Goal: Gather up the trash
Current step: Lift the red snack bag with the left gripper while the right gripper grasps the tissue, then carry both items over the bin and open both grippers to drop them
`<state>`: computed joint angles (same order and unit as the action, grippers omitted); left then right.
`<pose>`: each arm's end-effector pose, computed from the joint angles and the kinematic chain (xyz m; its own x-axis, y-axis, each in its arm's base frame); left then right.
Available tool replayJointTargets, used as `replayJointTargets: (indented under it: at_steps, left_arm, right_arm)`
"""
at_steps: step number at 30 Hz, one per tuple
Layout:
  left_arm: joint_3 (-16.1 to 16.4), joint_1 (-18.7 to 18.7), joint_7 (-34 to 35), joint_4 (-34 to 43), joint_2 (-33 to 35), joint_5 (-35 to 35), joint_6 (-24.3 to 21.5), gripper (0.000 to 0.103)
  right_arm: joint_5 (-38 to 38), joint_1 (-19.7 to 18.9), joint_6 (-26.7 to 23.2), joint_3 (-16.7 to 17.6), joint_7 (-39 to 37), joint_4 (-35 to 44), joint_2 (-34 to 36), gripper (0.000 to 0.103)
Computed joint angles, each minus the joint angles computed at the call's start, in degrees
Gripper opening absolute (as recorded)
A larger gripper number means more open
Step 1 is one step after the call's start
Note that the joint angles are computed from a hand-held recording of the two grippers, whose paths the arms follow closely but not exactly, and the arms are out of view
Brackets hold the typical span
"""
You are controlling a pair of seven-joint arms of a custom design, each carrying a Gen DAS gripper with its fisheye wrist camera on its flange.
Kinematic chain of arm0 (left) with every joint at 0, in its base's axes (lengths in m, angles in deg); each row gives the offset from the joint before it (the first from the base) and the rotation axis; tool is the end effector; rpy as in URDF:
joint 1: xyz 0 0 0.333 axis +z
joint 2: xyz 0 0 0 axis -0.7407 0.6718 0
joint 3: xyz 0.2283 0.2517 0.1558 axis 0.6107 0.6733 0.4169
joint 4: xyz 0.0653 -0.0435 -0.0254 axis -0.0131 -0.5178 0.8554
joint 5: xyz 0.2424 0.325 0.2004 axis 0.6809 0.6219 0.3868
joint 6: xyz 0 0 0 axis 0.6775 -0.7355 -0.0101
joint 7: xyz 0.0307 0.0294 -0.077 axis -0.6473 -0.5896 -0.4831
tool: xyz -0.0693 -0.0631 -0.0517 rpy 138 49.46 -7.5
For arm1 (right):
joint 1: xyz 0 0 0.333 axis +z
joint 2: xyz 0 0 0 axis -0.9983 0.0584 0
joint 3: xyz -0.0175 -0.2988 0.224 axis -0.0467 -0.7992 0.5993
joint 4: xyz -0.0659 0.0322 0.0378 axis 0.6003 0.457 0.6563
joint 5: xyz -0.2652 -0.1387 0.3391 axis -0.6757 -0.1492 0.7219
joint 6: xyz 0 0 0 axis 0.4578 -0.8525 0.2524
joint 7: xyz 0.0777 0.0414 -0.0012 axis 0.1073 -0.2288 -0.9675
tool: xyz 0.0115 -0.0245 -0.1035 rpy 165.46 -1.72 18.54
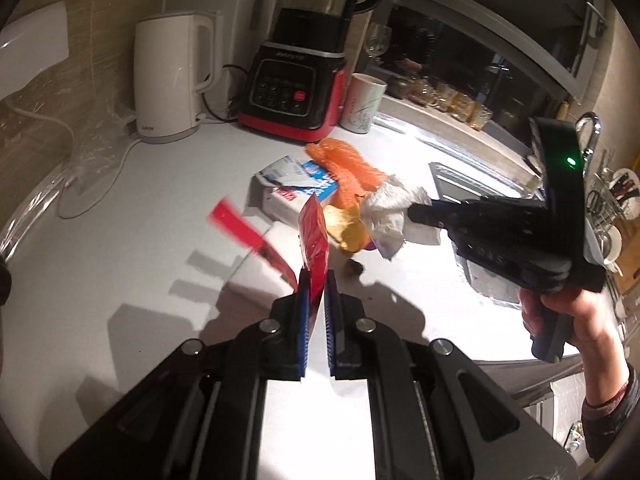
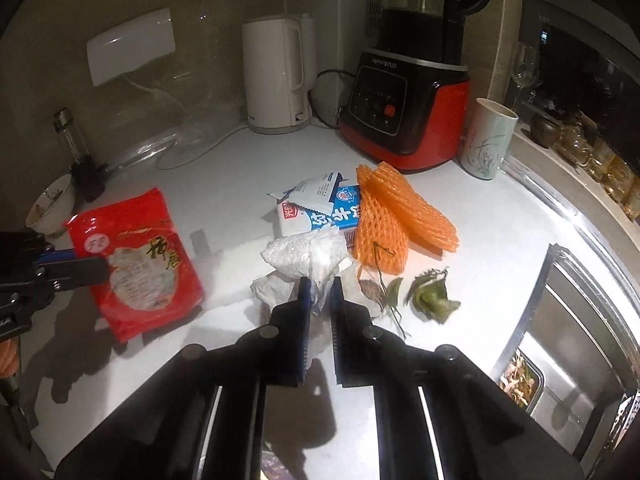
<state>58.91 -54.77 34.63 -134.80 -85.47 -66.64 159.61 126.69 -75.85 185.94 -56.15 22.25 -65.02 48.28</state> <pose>0.4856 -0.1715 0.5462 -0.0175 -0.9778 0.2090 -0.7180 -0.1332 -0.6831 0.6093 0.0997 0.5513 0.6715 -0.7399 -0.0411 -0.5738 -0.4840 -0.6607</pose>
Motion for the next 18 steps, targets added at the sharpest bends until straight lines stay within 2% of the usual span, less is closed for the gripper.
replayJointTargets:
  at_steps: [3,10,14,18]
  left_arm:
    - [0.43,-2.33,1.53,-0.53,-1.03,-1.48,0.42,0.007]
    - [-3.25,-3.91,-2.02,-2.11,-4.67,-1.05,-1.03,0.007]
    - [-7.36,-4.08,-7.36,-3.38,-7.25,0.75,-2.78,0.007]
    - [-9.71,-6.98,-12.82,-4.41,-7.28,0.67,-5.42,0.007]
  right_arm:
    - [-0.38,-0.70,-1.07,-1.15,0.97,-4.79,-5.65,0.010]
    - [-3.28,-1.55,-5.48,-5.74,1.34,-13.95,-16.00,0.010]
    - [-5.58,-2.70,-9.39,-8.25,0.20,-18.69,-20.65,0.010]
    - [-7.77,-4.52,-12.97,-10.22,-0.80,-22.00,-24.00,0.010]
